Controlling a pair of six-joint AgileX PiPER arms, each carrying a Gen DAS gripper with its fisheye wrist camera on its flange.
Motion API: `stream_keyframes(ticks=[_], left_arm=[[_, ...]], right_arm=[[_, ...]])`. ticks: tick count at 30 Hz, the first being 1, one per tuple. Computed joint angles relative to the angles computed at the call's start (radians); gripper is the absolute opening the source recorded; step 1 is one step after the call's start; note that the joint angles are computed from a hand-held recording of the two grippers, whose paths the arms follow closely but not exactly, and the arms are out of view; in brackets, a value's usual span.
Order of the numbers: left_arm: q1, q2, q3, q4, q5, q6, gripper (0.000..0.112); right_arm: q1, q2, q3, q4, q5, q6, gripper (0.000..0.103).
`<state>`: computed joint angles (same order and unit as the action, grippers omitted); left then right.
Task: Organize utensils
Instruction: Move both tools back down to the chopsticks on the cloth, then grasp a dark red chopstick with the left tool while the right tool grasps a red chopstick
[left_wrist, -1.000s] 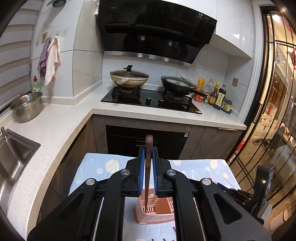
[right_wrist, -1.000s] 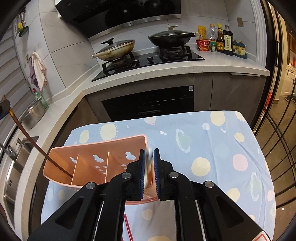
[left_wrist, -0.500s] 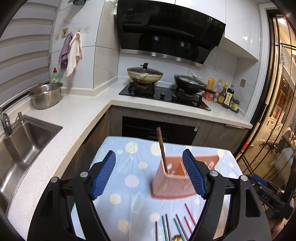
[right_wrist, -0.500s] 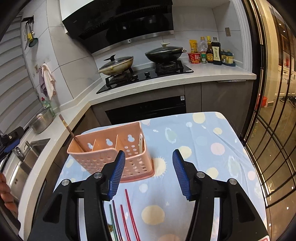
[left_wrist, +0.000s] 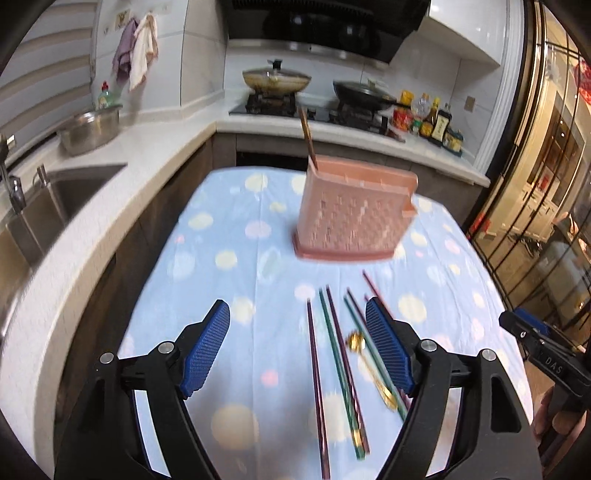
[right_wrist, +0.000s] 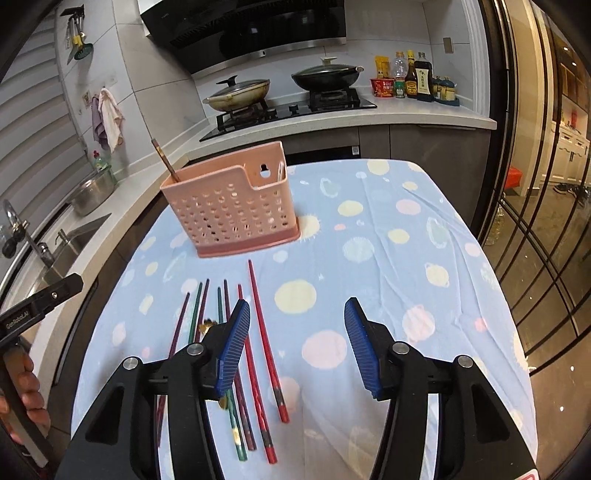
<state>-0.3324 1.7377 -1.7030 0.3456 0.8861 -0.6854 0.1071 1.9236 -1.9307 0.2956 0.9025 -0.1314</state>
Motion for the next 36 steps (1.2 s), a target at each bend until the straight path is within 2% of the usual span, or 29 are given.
stream_keyframes(ticks=[4, 10, 20, 31, 33, 36], left_arm=[[-0.039, -0.044, 0.137, -0.001, -0.025, -0.037, 0.072], [-0.082, -0.081, 0.283, -0.018, -0.061, -0.073, 0.072], [-0.137, -0.069, 0.407, -0.028, -0.084, -0.11, 0.072], [-0.145, -0.038, 0.432, -0.027, -0.106, -0.091, 0.045], [-0.142, -0.041, 0.437, -0.03, -0.112, -0.086, 0.035], [-0.137, -0.048, 0.447, -0.035, -0.122, -0.08, 0.027]], right_arm=[[-0.006, -0.075, 0.176, 0.022, -0.04, -0.033, 0.052], [0.007, -0.12, 0.353, 0.024, -0.107, -0.057, 0.052], [0.017, -0.119, 0.432, 0.049, -0.137, -0.081, 0.052], [0.029, -0.112, 0.442, 0.043, -0.136, -0.078, 0.049], [0.034, -0.106, 0.438, 0.04, -0.136, -0.078, 0.047], [0.042, -0.087, 0.419, 0.035, -0.13, -0.079, 0.039]])
